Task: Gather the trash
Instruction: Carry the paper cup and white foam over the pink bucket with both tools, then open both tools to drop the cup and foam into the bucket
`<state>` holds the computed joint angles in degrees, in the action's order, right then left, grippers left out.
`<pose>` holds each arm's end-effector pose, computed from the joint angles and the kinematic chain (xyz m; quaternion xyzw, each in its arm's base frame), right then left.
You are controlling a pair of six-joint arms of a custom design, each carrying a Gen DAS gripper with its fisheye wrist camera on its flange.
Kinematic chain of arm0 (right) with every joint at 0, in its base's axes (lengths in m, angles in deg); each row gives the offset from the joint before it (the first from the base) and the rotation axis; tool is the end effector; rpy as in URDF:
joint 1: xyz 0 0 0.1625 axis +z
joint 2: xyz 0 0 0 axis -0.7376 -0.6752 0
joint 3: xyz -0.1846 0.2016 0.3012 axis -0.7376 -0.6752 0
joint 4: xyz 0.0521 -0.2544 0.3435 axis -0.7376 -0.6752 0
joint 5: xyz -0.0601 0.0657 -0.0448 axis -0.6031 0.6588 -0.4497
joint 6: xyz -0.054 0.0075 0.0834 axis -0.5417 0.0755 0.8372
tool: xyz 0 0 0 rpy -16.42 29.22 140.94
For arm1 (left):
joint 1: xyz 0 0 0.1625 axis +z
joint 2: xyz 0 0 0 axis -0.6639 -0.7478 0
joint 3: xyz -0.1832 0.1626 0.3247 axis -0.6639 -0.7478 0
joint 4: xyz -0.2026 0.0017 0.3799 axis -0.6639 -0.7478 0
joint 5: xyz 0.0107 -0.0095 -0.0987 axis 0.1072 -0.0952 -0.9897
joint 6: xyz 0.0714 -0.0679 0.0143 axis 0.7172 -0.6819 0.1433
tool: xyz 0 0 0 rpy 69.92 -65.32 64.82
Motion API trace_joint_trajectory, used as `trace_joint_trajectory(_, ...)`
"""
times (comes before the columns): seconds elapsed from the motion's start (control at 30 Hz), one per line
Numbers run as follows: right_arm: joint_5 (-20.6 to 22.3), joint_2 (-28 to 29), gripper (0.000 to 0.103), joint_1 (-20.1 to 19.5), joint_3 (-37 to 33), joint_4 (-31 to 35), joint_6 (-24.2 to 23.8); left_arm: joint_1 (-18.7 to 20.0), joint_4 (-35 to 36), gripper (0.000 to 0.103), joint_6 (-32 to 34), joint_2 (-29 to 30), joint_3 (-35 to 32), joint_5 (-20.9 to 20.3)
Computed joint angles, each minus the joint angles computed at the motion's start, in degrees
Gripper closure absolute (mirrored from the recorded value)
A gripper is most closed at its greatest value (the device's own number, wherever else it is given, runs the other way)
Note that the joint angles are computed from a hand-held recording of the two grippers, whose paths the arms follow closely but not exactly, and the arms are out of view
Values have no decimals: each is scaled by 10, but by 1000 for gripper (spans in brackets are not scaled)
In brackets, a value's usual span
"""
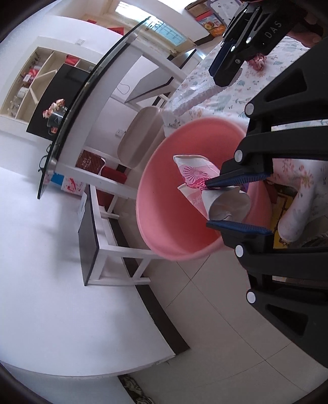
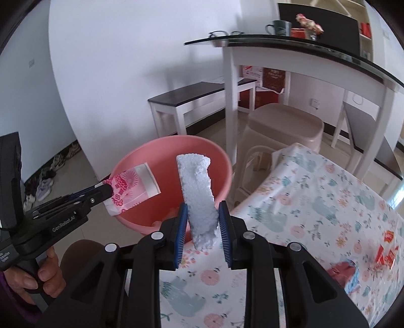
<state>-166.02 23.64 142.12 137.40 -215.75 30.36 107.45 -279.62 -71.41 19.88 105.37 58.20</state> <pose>0.1881 -0.8156 0.0357 0.4455 -0.8604 0.1995 0.1464 -0.0695 -0.6918 0.0958 -0.1056 0.7922 -0.5054 0.3253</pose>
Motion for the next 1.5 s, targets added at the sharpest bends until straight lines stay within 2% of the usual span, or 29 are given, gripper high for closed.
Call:
trace_joint_trajectory(0.7, -46, 101, 77, 21, -126, 79, -5, 8, -12, 78, 24, 10, -21, 0)
trace_joint_trajectory(1.13, -49, 110, 77, 17, -151, 125, 26, 16, -5, 76, 11, 12, -30, -2)
trace_joint_trajectory(1.27, -43, 109, 77, 16, -155, 135, 30, 14, -5, 67, 5, 11, -27, -4)
trace_joint_trajectory(1.5, -33, 96, 76, 14, -134, 127, 24, 8, -30, 65, 26, 15, -26, -4)
